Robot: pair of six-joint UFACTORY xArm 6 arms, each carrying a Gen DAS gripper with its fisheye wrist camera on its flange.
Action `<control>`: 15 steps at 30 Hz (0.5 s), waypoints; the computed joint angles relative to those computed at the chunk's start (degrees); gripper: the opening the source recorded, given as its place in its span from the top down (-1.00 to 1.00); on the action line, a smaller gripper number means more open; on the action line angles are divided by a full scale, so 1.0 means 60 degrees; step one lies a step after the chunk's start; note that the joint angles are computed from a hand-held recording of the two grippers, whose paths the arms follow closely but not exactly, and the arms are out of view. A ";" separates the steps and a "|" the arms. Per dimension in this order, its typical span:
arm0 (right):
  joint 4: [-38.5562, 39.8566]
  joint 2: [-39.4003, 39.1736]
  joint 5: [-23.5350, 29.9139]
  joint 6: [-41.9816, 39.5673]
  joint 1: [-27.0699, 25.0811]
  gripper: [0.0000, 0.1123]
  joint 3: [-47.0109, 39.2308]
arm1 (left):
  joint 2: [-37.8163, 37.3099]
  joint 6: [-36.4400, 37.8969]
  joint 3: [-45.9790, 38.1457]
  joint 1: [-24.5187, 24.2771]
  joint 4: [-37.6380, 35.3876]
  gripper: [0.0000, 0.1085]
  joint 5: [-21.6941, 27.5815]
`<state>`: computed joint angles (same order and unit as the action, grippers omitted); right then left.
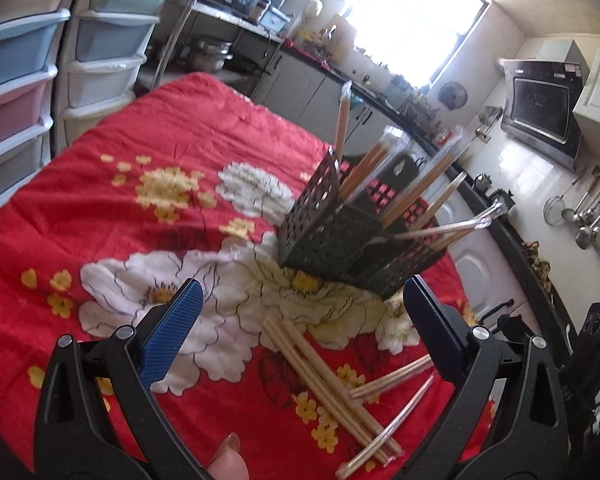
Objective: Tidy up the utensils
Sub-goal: 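Move both open grippers back down to the chopstick pile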
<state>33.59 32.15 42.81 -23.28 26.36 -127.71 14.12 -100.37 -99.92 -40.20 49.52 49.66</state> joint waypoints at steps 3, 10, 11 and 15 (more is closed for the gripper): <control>-0.0089 -0.0076 0.0048 0.0043 -0.0028 -0.50 0.0230 | 0.0176 0.0376 -0.0150 -0.0036 -0.0364 -0.70 0.0244; -0.0379 -0.0085 0.0247 0.0348 -0.0111 -0.50 0.0443 | 0.0495 0.1244 -0.0359 -0.0022 -0.1118 -0.67 0.0376; -0.0412 -0.0098 0.0249 0.0369 -0.0119 -0.50 0.0480 | 0.0544 0.1390 -0.0406 -0.0022 -0.1228 -0.58 0.0416; -0.0564 -0.0039 0.0339 0.0532 -0.0188 -0.50 0.0453 | 0.0570 0.1537 -0.0224 0.0063 -0.1631 -0.34 0.0118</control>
<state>30.20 31.91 44.85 -20.09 25.23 -124.99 17.54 -91.15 -101.27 -39.82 39.74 50.37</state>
